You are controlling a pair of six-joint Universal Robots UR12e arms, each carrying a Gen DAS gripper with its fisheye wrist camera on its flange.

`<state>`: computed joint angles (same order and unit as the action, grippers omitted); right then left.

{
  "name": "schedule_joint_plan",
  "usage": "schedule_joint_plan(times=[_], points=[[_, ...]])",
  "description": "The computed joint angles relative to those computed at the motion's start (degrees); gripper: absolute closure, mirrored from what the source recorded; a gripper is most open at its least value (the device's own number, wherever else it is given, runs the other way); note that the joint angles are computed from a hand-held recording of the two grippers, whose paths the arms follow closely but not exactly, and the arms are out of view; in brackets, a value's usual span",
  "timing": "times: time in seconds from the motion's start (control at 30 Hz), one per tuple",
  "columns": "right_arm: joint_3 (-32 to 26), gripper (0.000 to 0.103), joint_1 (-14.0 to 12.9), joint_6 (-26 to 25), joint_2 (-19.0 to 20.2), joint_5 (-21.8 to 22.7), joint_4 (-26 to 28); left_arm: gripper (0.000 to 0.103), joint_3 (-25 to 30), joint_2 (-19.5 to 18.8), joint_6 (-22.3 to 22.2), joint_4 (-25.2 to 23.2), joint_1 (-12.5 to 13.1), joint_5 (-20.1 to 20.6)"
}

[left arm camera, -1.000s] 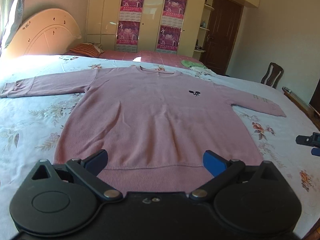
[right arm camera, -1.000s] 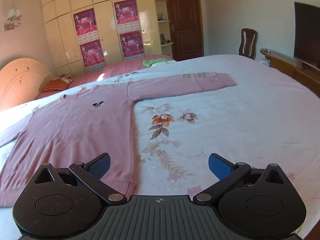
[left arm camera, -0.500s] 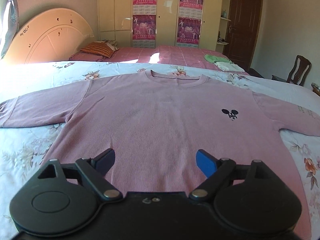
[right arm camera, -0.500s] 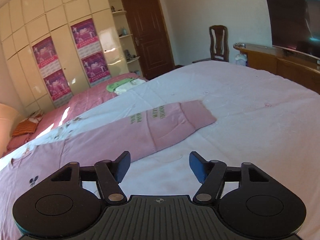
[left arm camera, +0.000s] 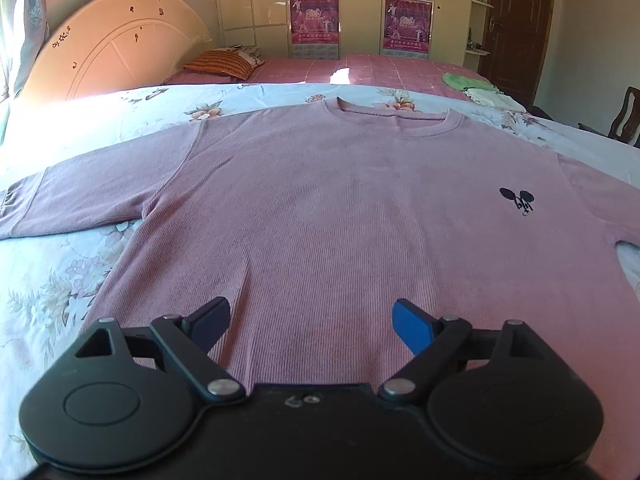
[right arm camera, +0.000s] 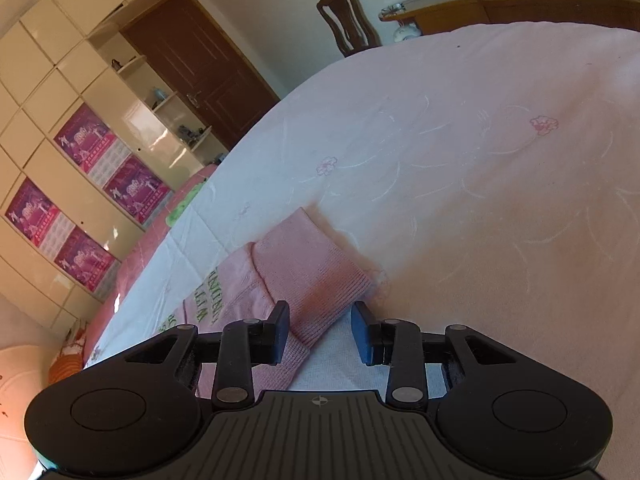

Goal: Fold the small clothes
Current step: 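Reach the right gripper to a sweater sleeve cuff and grasp it, then lift the cuff with the right gripper and fold the sleeve across the body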

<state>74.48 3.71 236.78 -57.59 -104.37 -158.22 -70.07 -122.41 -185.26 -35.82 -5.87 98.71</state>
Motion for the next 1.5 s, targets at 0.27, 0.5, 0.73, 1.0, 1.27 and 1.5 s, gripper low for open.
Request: schedule_joint_plan(times=[0.27,0.5,0.73,1.0,1.27,1.5], points=[[1.56,0.097,0.8,-8.72,-2.0,-3.89,-2.85,0.01,2.65,-1.81,2.24,-1.47,-0.19,0.4],[6.09,0.074,0.26,0.72,-5.19,-0.49,-0.46,0.011,3.56,-2.52,2.74,-4.0,-0.11,-0.13],[6.21,0.097,-0.21,0.11,-4.89,1.5,-2.14,0.01,3.84,-2.69,1.91,-4.57,0.14,-0.52],[0.67,0.097,2.54,-11.55,-2.98,-5.44,-0.7,0.012,2.01,-1.53,2.8,-0.38,0.91,-0.93],[-8.81,0.097,7.17,-23.34,1.72,-4.79,0.86,0.016,-0.03,-0.39,1.29,1.94,2.4,-4.28],[-22.75,0.097,12.32,-29.35,9.9,-1.76,5.42,0.015,-0.75,-0.3,2.12,5.22,4.68,-9.02]])
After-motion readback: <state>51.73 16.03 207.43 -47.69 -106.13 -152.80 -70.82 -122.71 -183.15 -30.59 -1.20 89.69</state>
